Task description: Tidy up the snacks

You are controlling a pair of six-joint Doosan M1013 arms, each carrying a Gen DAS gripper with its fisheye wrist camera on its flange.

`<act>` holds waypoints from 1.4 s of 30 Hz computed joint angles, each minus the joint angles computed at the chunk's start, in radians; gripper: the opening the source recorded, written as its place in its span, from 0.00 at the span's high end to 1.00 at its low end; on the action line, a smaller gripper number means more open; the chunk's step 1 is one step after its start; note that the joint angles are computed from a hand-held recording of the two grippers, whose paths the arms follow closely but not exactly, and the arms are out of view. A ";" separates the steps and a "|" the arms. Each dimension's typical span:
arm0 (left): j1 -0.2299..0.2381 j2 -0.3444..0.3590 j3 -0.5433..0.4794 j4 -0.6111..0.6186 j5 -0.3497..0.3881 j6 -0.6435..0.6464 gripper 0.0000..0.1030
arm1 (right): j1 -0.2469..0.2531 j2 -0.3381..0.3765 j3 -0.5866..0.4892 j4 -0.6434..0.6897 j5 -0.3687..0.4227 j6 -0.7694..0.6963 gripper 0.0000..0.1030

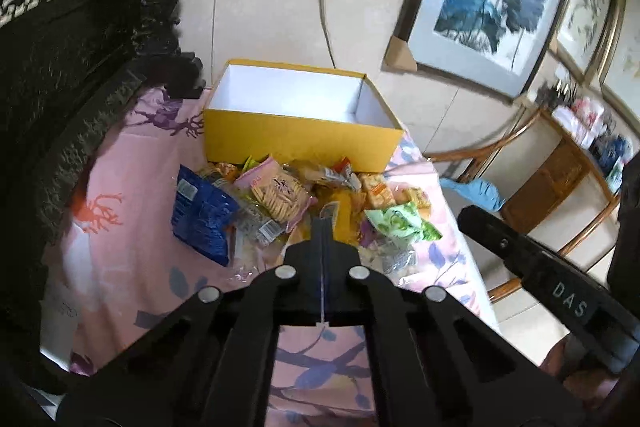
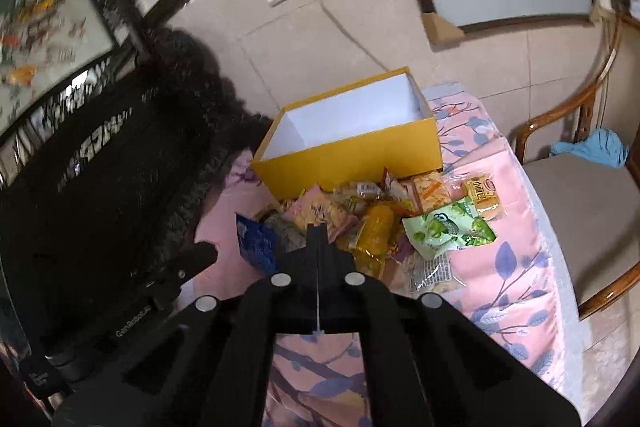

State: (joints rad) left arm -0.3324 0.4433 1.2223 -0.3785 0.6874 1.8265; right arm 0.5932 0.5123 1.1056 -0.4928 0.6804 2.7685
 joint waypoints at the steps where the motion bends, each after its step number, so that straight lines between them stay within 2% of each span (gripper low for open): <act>1: 0.001 -0.002 0.002 -0.019 -0.003 0.028 1.00 | 0.002 0.002 -0.005 -0.007 0.006 -0.007 1.00; 6: -0.003 -0.015 0.020 -0.021 -0.036 0.059 1.00 | 0.005 0.003 -0.011 -0.031 0.036 0.001 1.00; 14: -0.006 -0.004 -0.006 0.010 0.037 -0.005 1.00 | 0.000 -0.001 -0.017 0.062 0.087 -0.069 0.99; 20: -0.023 -0.031 0.038 0.009 0.023 0.062 1.00 | 0.014 -0.024 0.021 0.002 0.109 0.000 0.99; 24: -0.026 -0.053 0.066 0.045 -0.013 0.028 0.97 | 0.019 -0.030 0.027 -0.034 0.110 0.024 0.99; 26: -0.027 -0.059 0.073 0.073 -0.024 0.001 0.88 | 0.018 -0.027 0.021 -0.028 0.126 0.012 0.98; 27: -0.025 -0.062 0.078 0.069 -0.027 0.001 0.87 | 0.020 -0.023 0.012 -0.042 0.148 0.012 0.97; 29: -0.019 -0.062 0.079 0.055 -0.021 -0.005 0.78 | 0.029 -0.016 -0.003 -0.087 0.183 0.015 0.89; 30: -0.018 -0.061 0.077 0.063 -0.019 -0.020 0.75 | 0.032 -0.016 -0.004 -0.110 0.193 0.018 0.83; 31: -0.017 -0.062 0.078 0.075 -0.026 -0.035 0.66 | 0.036 -0.017 -0.004 -0.133 0.200 0.025 0.73; 32: -0.019 -0.062 0.080 0.093 -0.033 -0.053 0.57 | 0.036 -0.019 -0.003 -0.137 0.205 0.027 0.70; 34: -0.026 -0.065 0.080 0.159 -0.054 -0.116 0.47 | 0.035 -0.023 0.003 -0.143 0.211 0.041 0.54; 35: -0.027 -0.067 0.082 0.159 -0.063 -0.119 0.45 | 0.036 -0.026 0.007 -0.151 0.216 0.053 0.51; 36: -0.025 -0.069 0.085 0.143 -0.069 -0.107 0.41 | 0.038 -0.027 0.008 -0.164 0.228 0.068 0.41; 37: -0.024 -0.068 0.082 0.138 -0.063 -0.110 0.28 | 0.038 -0.029 0.012 -0.174 0.234 0.085 0.38; 39: -0.023 -0.063 0.072 0.134 -0.048 -0.127 0.24 | 0.033 -0.038 0.027 -0.161 0.225 0.116 0.38; 41: -0.023 -0.062 0.072 0.154 -0.054 -0.167 0.14 | 0.029 -0.040 0.028 -0.146 0.241 0.117 0.34; 42: -0.027 -0.062 0.073 0.190 -0.062 -0.206 0.12 | 0.030 -0.039 0.026 -0.153 0.257 0.123 0.30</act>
